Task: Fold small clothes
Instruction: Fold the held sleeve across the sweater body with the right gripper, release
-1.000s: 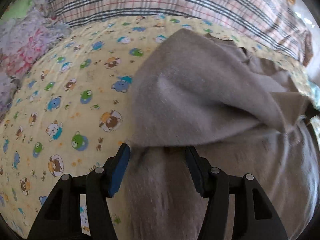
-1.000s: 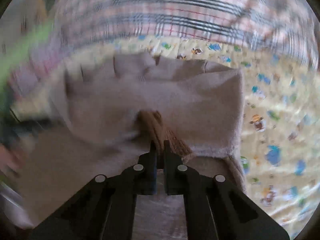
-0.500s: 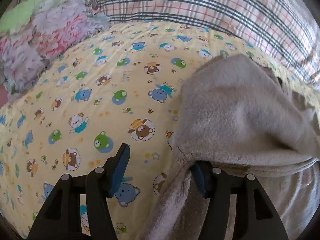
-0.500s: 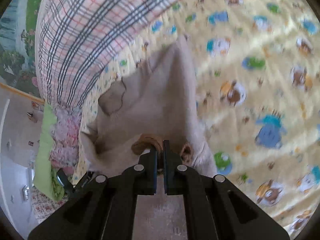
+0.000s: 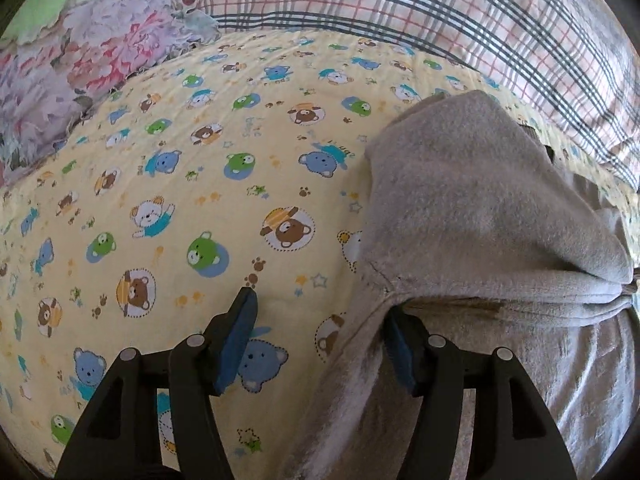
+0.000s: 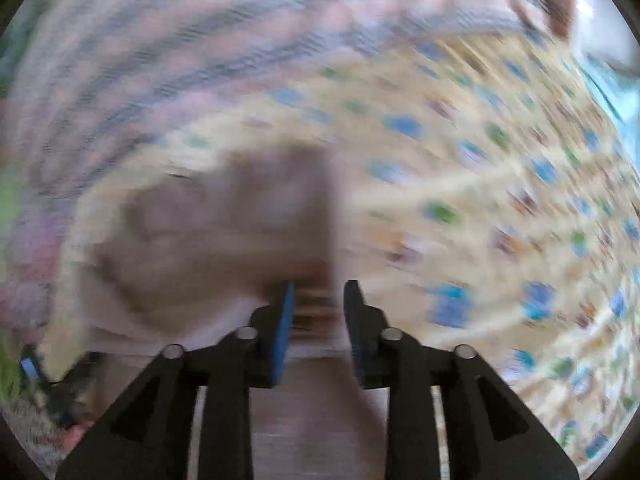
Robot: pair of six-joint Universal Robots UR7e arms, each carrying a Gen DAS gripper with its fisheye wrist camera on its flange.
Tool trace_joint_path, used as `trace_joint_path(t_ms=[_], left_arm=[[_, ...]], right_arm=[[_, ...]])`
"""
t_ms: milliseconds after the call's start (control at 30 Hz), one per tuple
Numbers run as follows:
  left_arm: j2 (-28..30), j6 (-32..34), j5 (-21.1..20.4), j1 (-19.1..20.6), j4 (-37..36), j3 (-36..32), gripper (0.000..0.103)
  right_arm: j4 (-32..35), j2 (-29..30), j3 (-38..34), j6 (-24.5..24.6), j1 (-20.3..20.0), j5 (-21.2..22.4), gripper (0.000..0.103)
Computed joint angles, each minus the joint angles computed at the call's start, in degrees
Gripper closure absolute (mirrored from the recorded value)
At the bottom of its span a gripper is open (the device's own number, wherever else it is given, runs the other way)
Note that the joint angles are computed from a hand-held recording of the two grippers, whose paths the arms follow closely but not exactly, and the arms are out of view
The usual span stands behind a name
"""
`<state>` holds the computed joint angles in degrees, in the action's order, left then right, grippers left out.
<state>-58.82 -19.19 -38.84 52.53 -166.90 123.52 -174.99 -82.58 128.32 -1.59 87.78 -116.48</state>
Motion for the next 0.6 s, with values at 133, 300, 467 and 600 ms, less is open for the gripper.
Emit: trace_joint_path(t_ms=[133,300,467,600], left_arm=[[0.5,0.34,0.52,-0.29,-1.28,0.26,0.04],[0.5,0.96,-0.51,0.06,-3.64,0.73,0.04],[0.04,1.86,-3.13,1.02,-6.64,1.34,0.036],[0.54,2.76,-3.4,1.09,-7.41,1.21,0.032]], right_arm=[[6.6,7.1,-7.18,-1.64,3.94,15.92,0.054],[16.29,22.09,-22.0,-2.51,7.78,25.09,0.054],[30.5,35.65,-38.53,-0.45,9.17,22.85,0.054],[37.32,41.79,-46.39,1.28,9.9,16.06,0.054]])
